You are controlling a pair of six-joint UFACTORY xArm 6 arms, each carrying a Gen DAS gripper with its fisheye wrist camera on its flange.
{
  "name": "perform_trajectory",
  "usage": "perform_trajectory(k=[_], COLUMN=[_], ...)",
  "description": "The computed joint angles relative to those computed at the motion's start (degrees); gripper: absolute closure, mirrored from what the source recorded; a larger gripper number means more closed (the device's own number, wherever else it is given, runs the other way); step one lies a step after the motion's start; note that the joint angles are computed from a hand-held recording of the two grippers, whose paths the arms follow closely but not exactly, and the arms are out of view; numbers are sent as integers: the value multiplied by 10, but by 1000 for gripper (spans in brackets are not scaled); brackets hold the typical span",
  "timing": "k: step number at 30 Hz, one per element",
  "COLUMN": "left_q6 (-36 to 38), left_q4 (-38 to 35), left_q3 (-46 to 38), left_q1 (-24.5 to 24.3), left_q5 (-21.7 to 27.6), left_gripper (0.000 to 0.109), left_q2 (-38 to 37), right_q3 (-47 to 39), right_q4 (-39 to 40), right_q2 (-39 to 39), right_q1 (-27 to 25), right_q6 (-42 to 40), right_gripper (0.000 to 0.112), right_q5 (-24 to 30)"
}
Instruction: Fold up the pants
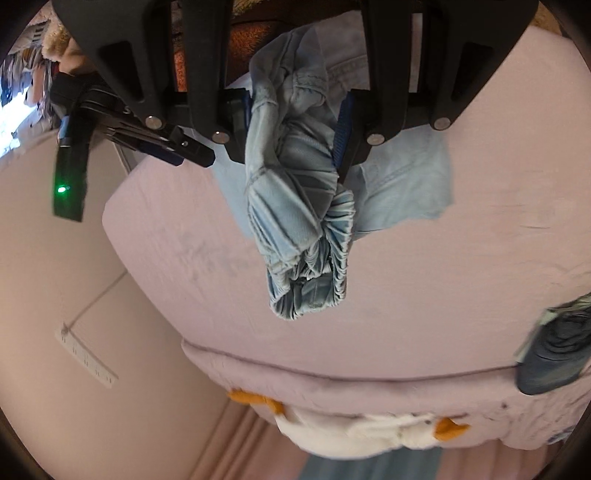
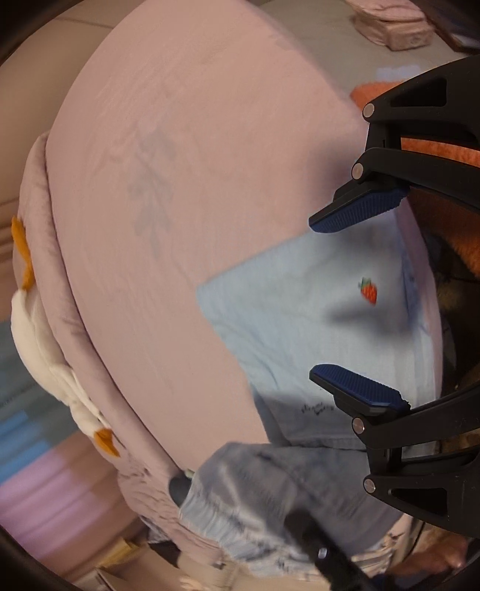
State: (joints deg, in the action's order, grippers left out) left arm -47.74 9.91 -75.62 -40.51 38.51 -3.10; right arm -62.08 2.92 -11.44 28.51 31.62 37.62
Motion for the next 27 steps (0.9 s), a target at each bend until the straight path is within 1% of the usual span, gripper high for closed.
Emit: perform_trajectory(k=[2, 5, 7, 8, 10, 12, 13, 14, 15, 16, 17, 18, 19, 21, 23, 25, 27], left_q6=[30, 60, 80, 86, 115, 138, 152, 151, 126, 94, 62, 41, 19, -35, -75, -106, -121], left_q4=[-37, -72, -105, -120, -162, -192, -210, -215, -198, -172, -138, -113, -85, -20, 13, 22, 15], left_q3=[-18, -43, -50, -53, -43, -25, -8, 5, 19, 29, 42, 47, 52, 54, 65, 97, 111], left_q1=[4, 3, 4, 2, 5, 6, 7, 7, 9, 10, 15, 18, 21, 28, 34, 38, 43], left_q5=[-1, 1, -5, -6, -17, -37, -52, -60, -70, -81, -85, -78, -65, -11, 29, 49, 65], left_gripper=[75, 75, 72, 69, 66, 46, 41, 30, 25, 25, 23, 22, 22, 22, 22, 22, 22], left_q2=[27, 64, 84, 89, 86, 70, 55, 41, 27, 17, 2, -6, -14, -25, -36, -58, -68], right_q3=[16, 29, 33, 35, 43, 47, 46, 44, 41, 40, 38, 37, 35, 33, 18, 16, 8], right_q4=[6, 9, 11, 19, 45, 72, 75, 73, 75, 78, 85, 93, 100, 107, 112, 151, 220], right_q2=[-13, -23, -26, -27, -37, -42, -43, -43, -40, -40, -37, -36, -35, -31, -15, -9, 4], right_q1=[-6, -12, -14, -15, -20, -19, -18, -18, -19, -19, -20, -19, -16, -12, -4, 1, 5], right_q6=[3, 6, 10, 10, -5, -31, -38, -40, -42, -42, -44, -45, -49, -62, -75, -106, -154], right_gripper=[39, 39, 39, 39, 39, 39, 39, 39, 39, 39, 39, 39, 39, 39, 39, 39, 39], right_q5=[-1, 1, 2, 3, 5, -3, -4, -4, -4, -4, -6, -9, -13, -18, -16, -19, -13])
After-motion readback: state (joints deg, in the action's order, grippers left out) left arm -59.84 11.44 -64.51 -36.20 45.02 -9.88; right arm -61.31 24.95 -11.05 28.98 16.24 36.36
